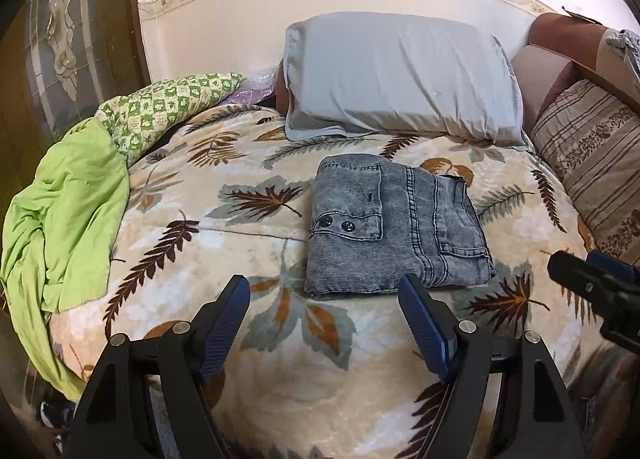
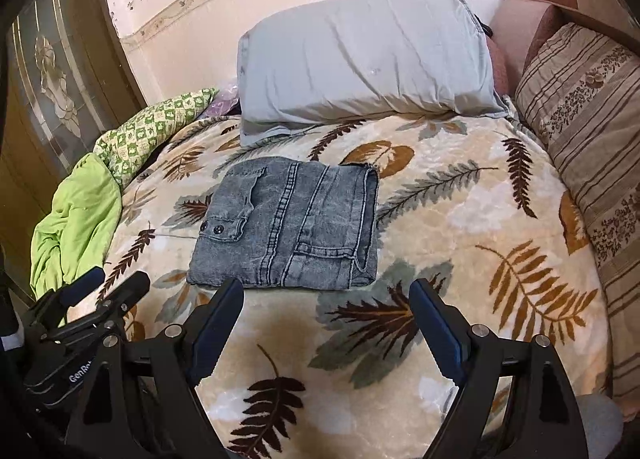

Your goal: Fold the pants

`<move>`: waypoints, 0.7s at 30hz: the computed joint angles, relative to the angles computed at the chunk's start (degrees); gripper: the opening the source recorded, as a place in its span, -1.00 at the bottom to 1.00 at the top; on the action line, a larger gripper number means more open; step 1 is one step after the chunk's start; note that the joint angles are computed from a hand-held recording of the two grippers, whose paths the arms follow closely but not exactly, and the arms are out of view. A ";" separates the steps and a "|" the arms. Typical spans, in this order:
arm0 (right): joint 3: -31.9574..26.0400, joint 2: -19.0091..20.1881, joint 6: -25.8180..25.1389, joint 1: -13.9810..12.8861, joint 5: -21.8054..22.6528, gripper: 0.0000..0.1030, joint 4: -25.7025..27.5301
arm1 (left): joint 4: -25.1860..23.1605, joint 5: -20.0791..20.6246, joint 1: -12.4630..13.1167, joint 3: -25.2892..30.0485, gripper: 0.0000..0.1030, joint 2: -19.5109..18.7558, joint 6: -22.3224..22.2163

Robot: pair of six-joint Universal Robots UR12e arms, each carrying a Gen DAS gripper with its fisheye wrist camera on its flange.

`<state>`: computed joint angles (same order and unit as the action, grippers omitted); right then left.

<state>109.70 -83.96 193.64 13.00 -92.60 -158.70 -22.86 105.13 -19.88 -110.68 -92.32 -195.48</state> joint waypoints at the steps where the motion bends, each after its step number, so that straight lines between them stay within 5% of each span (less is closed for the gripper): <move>1: -0.08 0.01 0.03 -0.03 0.10 0.67 0.00 | 0.01 0.03 -0.02 0.04 0.49 -0.03 0.00; 21: -0.33 -0.65 0.60 0.74 -1.40 0.67 0.66 | -0.85 1.52 -0.95 0.15 0.49 0.49 0.13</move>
<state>109.38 -84.62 194.24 13.74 -94.00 -158.05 -23.70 106.66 -20.83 -110.53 -91.83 -195.35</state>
